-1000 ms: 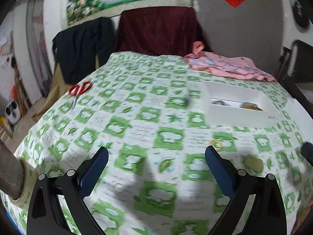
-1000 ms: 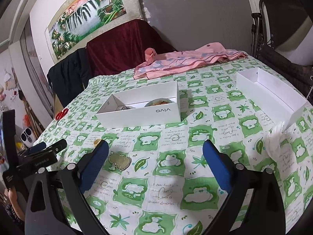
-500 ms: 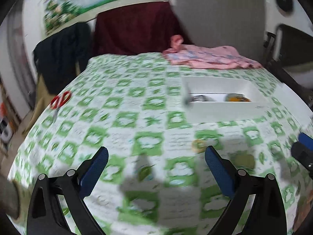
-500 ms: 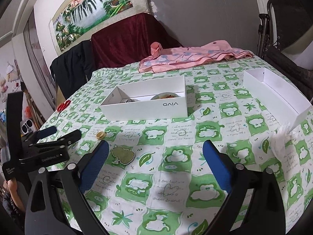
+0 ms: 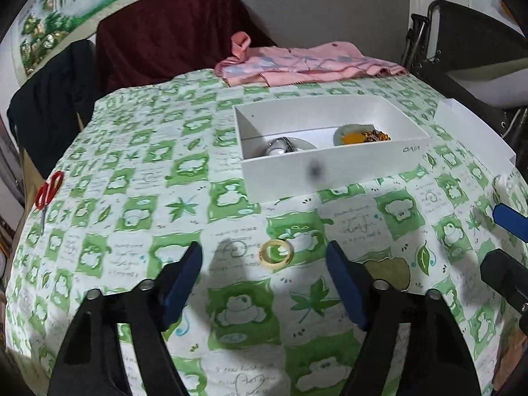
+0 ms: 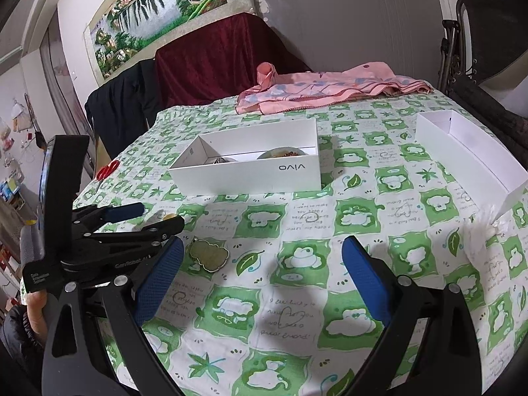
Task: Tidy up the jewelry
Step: 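Withdraw both tools to the sheet and grasp another gold ring with left tool, then grasp the jade gourd pendant with right tool while left tool holds ring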
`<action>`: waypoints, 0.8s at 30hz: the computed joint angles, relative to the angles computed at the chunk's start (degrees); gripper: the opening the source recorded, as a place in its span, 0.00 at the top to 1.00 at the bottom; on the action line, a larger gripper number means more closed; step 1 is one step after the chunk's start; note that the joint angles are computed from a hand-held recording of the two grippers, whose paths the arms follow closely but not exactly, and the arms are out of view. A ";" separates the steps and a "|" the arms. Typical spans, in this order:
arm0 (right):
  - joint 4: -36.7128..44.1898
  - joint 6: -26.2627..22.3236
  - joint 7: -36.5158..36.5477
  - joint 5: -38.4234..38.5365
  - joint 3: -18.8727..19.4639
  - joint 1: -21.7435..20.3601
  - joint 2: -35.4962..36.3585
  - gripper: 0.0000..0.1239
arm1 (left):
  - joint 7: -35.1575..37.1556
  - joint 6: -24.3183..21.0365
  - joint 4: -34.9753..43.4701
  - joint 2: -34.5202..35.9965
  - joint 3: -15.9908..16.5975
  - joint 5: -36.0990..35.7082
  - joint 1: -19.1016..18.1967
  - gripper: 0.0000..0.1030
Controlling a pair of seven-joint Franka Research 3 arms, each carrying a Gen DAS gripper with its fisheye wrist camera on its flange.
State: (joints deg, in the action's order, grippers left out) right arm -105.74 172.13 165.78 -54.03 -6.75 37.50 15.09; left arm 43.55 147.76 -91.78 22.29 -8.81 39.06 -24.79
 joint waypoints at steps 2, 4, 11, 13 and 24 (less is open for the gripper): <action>0.07 -0.04 -1.08 1.05 0.42 -0.33 0.15 0.26 | 1.99 -0.11 0.62 0.66 -0.77 -1.85 0.71 0.45; 0.01 -0.11 -1.81 1.75 0.48 -0.27 0.16 0.26 | 3.95 -0.16 0.98 1.12 -1.37 -3.87 1.30 0.56; 0.01 -0.10 -2.12 2.07 -0.11 0.32 0.18 0.26 | 2.18 1.08 -0.37 0.16 -0.11 -3.02 0.41 0.76; -0.04 -0.01 -1.79 1.91 -0.31 0.49 0.15 0.26 | 1.15 1.66 -1.05 -0.35 0.05 -2.65 0.44 0.79; 0.26 -0.24 -2.44 2.02 -0.03 0.44 0.25 0.26 | -2.31 5.48 -6.32 -4.13 -0.76 -1.46 2.07 0.84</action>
State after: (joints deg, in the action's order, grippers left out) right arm -105.48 171.89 163.34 -52.01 -6.78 37.94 15.35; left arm 41.24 153.24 -98.11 18.16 -9.57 37.60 -22.72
